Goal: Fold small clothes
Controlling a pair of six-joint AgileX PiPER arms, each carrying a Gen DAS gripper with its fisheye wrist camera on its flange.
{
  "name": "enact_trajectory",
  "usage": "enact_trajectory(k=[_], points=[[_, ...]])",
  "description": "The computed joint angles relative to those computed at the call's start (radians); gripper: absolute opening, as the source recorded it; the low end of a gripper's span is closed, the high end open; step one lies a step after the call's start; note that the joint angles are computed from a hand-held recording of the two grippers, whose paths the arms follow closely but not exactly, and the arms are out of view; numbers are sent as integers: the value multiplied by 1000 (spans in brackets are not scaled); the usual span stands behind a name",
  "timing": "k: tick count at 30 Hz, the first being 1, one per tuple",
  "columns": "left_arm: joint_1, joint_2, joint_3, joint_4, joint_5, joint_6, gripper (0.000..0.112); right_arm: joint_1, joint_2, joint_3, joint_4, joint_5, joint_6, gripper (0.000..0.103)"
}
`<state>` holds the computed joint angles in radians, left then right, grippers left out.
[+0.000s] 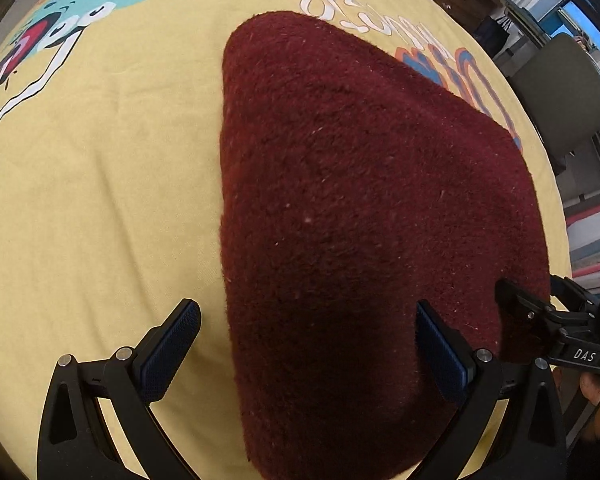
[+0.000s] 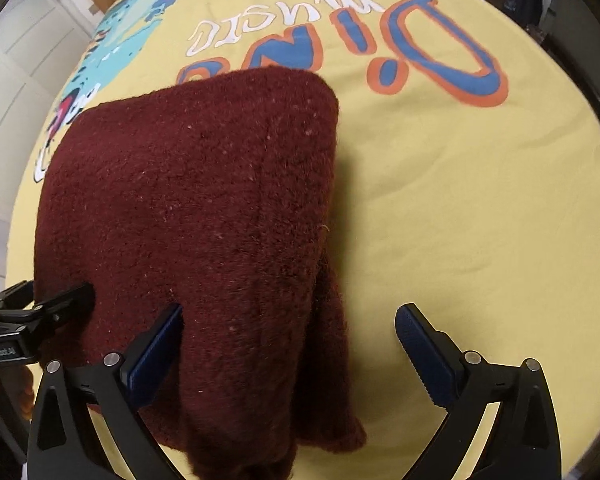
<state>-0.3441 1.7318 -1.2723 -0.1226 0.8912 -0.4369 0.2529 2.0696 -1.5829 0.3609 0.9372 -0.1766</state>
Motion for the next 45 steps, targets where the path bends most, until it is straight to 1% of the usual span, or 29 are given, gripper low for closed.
enact_trajectory(k=[1, 3, 4, 5, 6, 7, 8, 9, 10, 11, 14, 16, 17, 19, 22, 26, 32, 37, 41, 45], points=[[-5, -3, 13, 11, -17, -6, 103, -4, -1, 15, 21, -15, -20, 102], [-6, -6, 22, 6, -25, -4, 103, -16, 2, 29, 60, -25, -37, 101], [-6, -4, 21, 3, -23, 0, 103, -20, 6, 29, 80, -18, -40, 97], [-7, -3, 19, 1, -22, 5, 103, -29, 15, 25, 112, -5, -49, 88], [-9, -2, 18, 3, -22, 8, 101, -43, 26, 21, 166, 15, -67, 82], [-10, -8, 25, -3, -35, 18, 95, -52, 31, 25, 209, 24, -94, 66], [-12, -15, 35, -17, -54, 29, 91, -60, 32, 26, 247, 33, -120, 63], [-11, -18, 38, -36, -64, 43, 80, -54, 23, 34, 245, 21, -124, 62], [-13, -21, 39, -50, -68, 49, 75, -41, 14, 37, 224, 9, -127, 58], [-22, -17, 28, -32, -59, 32, 74, -33, 7, 39, 213, 4, -126, 53], [-30, -8, 5, -27, -41, 37, 66, -26, -1, 36, 208, 13, -101, 45], [-22, -12, 3, -47, -35, 59, 56, -12, -15, 33, 183, 14, -78, 41], [-20, -16, 1, -52, -30, 67, 54, -6, -22, 29, 171, 16, -66, 40], [-12, -31, -5, -62, -21, 84, 47, 6, -49, 23, 147, 22, -41, 38], [14, -68, -1, -104, -12, 122, 44, 21, -96, 18, 127, 29, -27, 38], [57, -135, 7, -127, 16, 176, 44, 63, -143, -16, 105, 52, 0, 37], [200, -273, 62, -155, 82, 277, 44, 162, -131, -102, 102, 58, 54, 37], [318, -366, 142, -161, 116, 350, 44, 285, -71, -180, 55, 38, 143, 37], [401, -423, 263, -201, 95, 421, 44, 356, -56, -153, -4, 0, 212, 37], [448, -443, 375, -258, 57, 482, 44, 411, -20, -146, -93, -11, 288, 38]])
